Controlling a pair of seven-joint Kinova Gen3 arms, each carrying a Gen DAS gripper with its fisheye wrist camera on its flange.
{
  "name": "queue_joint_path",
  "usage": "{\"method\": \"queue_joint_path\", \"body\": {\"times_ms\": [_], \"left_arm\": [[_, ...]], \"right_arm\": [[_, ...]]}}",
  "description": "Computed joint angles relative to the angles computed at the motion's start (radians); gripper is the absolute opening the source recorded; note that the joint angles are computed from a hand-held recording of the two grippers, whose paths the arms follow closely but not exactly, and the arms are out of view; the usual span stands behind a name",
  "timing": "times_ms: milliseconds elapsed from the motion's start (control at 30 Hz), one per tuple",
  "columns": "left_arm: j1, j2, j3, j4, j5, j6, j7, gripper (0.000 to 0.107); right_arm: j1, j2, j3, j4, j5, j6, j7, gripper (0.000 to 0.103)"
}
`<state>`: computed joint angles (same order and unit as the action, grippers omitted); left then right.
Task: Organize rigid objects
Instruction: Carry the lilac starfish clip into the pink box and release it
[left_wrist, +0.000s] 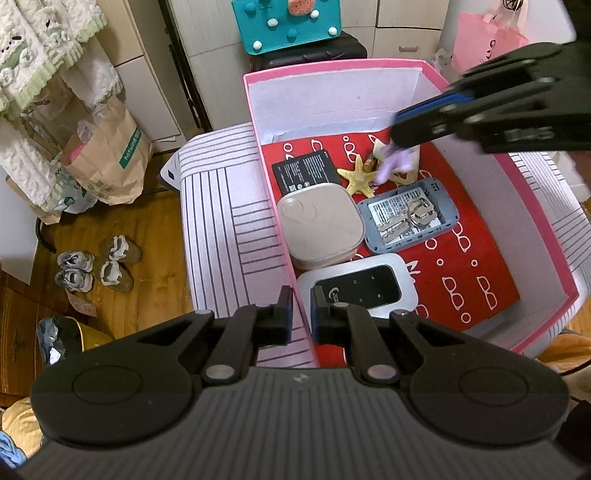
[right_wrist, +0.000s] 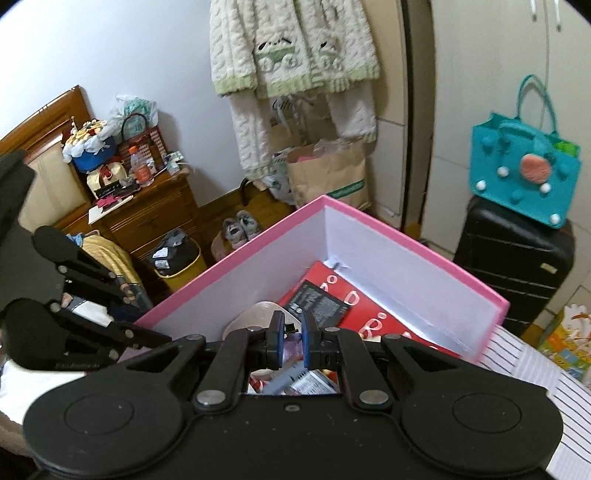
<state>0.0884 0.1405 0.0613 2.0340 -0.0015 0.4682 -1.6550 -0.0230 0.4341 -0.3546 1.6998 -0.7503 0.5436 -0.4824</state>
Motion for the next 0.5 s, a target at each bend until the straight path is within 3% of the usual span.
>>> {"method": "queue_joint_path", "body": {"times_ms": [100,267,500], "left_arm": [[-0.021,-0.007,0.006,-0.013,0.039,0.017,-0.034,0.009],[-0.034,-0.01,0.005,-0.015,0.074,0.009,-0.054,0.008],[-0.04,-0.009,0.005,-0.012,0.096,0.003,-0.08,0.007]], "right_arm": [[-0.071,0.05,0.041,-0.07,0.062,0.021,-0.09,0.011],[-0.118,0.125,0.045,-0.163,0.135,0.019,-0.197,0.011],[-0.185,0.149,0.052,-0.156,0.269,-0.098,-0.279,0.011]]}}
